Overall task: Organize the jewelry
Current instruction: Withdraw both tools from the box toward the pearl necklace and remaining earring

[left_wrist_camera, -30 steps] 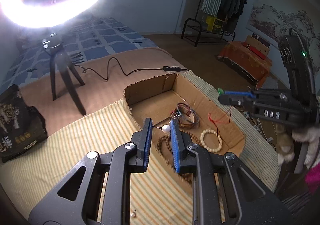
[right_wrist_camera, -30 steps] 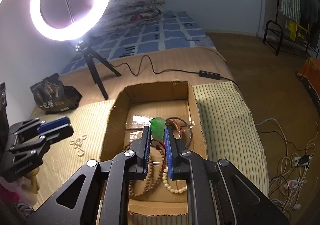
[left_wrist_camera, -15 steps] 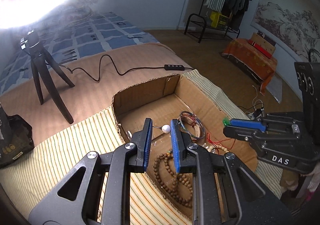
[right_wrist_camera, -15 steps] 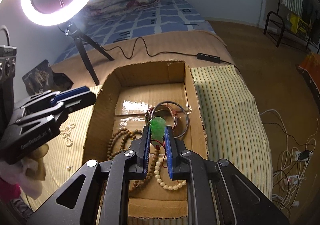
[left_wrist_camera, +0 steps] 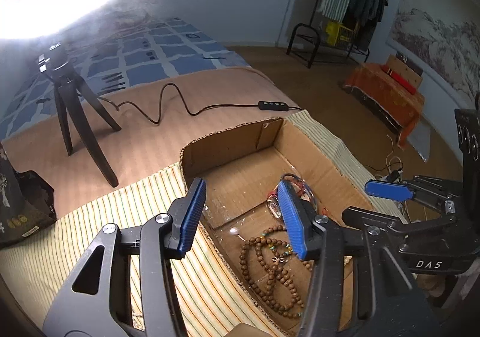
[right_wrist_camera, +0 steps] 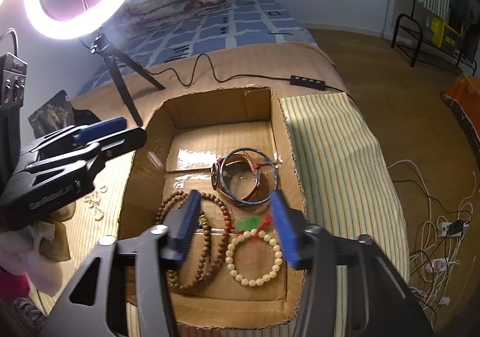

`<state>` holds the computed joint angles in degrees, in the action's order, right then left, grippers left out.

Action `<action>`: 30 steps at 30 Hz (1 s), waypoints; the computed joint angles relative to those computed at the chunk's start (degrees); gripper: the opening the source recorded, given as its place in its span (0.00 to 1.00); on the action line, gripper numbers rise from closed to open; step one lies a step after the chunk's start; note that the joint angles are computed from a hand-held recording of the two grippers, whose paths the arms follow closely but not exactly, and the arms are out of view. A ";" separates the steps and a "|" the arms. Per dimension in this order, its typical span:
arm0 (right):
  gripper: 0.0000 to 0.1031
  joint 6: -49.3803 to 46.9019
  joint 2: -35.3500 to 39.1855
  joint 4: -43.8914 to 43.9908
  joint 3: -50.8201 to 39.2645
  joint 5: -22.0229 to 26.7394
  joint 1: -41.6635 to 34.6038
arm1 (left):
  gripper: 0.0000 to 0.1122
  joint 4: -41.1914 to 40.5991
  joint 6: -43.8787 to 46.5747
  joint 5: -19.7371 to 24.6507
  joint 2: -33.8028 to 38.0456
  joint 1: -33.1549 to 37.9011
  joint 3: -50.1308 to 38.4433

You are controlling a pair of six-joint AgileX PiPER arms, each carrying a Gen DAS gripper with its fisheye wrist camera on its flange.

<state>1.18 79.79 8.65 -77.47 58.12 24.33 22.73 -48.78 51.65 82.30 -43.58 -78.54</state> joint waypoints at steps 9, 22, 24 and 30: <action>0.61 2.43 0.86 -1.06 -0.70 1.11 0.45 | 0.50 1.08 -0.85 1.39 -1.23 -0.47 0.36; 0.65 4.87 -0.01 -2.41 -1.26 1.30 2.43 | 0.50 1.33 -0.13 4.13 -6.08 0.15 2.52; 0.65 5.60 -0.20 -2.70 -1.56 1.25 3.09 | 0.50 1.33 0.36 5.16 -7.77 0.48 3.15; 0.65 7.66 -0.58 -3.54 -3.24 1.36 5.89 | 0.50 2.03 1.59 8.75 -12.69 1.35 4.47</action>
